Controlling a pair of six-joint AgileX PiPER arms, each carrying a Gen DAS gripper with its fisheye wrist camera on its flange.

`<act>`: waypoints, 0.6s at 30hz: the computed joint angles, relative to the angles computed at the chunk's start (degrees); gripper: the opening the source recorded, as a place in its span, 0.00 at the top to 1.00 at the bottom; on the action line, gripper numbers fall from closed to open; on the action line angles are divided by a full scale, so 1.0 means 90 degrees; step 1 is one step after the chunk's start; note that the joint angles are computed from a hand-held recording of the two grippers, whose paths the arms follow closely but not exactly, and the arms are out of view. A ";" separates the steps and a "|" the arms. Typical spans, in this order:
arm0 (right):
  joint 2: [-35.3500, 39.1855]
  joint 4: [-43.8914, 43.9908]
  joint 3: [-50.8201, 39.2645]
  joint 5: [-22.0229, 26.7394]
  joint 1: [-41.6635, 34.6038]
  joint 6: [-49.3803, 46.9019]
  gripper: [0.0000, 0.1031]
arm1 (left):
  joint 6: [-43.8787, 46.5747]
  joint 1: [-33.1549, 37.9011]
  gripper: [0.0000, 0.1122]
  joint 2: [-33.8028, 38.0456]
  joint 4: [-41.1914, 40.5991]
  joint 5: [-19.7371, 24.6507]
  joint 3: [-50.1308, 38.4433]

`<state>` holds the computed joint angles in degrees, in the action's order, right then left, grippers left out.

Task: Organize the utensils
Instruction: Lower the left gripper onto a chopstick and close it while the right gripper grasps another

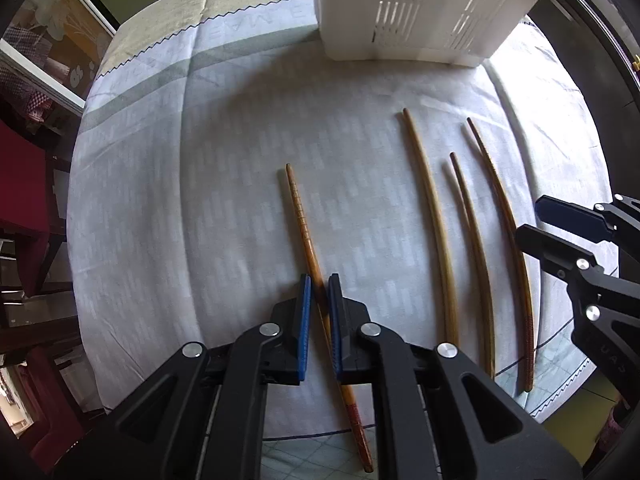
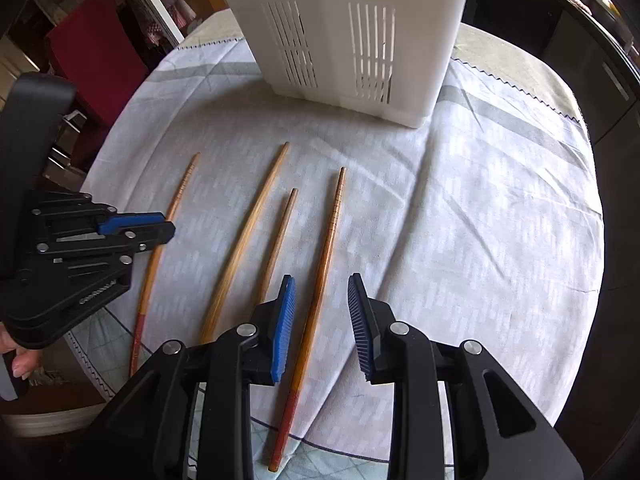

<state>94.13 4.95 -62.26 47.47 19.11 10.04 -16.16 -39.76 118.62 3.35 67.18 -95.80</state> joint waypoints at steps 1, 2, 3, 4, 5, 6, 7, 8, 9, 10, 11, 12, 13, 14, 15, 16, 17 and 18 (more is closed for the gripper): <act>0.0138 -0.0117 -0.0104 0.0042 0.0063 0.0141 0.73 | 0.0060 0.0062 0.92 -0.0032 -0.0014 -0.0032 0.0055; 0.0260 -0.0213 -0.0205 0.0083 0.0116 0.0243 0.73 | 0.0125 0.0111 0.92 -0.0055 -0.0032 -0.0064 0.0100; 0.0368 -0.0296 -0.0299 0.0121 0.0160 0.0335 0.73 | 0.0183 0.0144 0.92 -0.0067 -0.0039 -0.0082 0.0128; 0.0469 -0.0366 -0.0388 0.0152 0.0201 0.0429 0.74 | 0.0273 0.0208 0.92 -0.0087 -0.0052 -0.0109 0.0170; 0.0569 -0.0402 -0.0462 0.0168 0.0212 0.0455 0.74 | 0.0310 0.0219 0.92 -0.0099 -0.0062 -0.0129 0.0197; 0.0650 -0.0487 -0.0513 0.0158 0.0244 0.0515 0.74 | 0.0384 0.0276 0.92 -0.0091 -0.0084 -0.0126 0.0178; 0.0686 -0.0570 -0.0541 0.0171 0.0307 0.0602 0.77 | 0.0402 0.0281 0.92 -0.0086 -0.0091 -0.0132 0.0178; 0.0751 -0.0679 -0.0617 0.0216 0.0374 0.0712 0.80 | 0.0438 0.0302 0.92 -0.0195 -0.0084 -0.0143 0.0294; 0.0865 -0.0795 -0.0742 0.0267 0.0459 0.0853 0.82 | 0.0446 0.0308 0.92 -0.0194 -0.0080 -0.0154 0.0302; 0.0941 -0.0897 -0.0825 0.0305 0.0513 0.0951 0.83 | 0.0437 0.0303 0.92 -0.0214 -0.0074 -0.0092 0.0262; 0.1000 -0.0944 -0.0883 0.0313 0.0547 0.1012 0.85 | 0.0459 0.0319 0.92 -0.0231 -0.0067 -0.0088 0.0280; 0.1046 -0.0945 -0.0931 0.0317 0.0564 0.1022 0.87 | 0.0480 0.0330 0.92 -0.0238 -0.0055 -0.0076 0.0284; 0.1131 -0.0956 -0.1037 0.0361 0.0622 0.1054 0.90 | 0.0451 0.0322 0.92 -0.0216 -0.0062 -0.0044 0.0238; 0.1207 -0.1065 -0.1134 0.0402 0.0715 0.1168 0.92 | 0.0399 0.0322 0.91 -0.0195 -0.0066 -0.0003 0.0195; 0.1253 -0.1184 -0.1186 0.0426 0.0804 0.1285 0.93 | 0.0351 0.0313 0.90 -0.0136 -0.0041 0.0069 0.0096; 0.1296 -0.1281 -0.1242 0.0460 0.0880 0.1386 0.93 | 0.0346 0.0314 0.89 -0.0096 -0.0027 0.0122 0.0024; 0.1335 -0.1269 -0.1295 0.0490 0.0886 0.1405 0.93 | 0.0297 0.0312 0.86 -0.0055 -0.0018 0.0172 -0.0052; 0.1355 -0.1160 -0.1328 0.0492 0.0835 0.1363 0.93 | 0.0230 0.0330 0.81 -0.0022 -0.0004 0.0221 -0.0112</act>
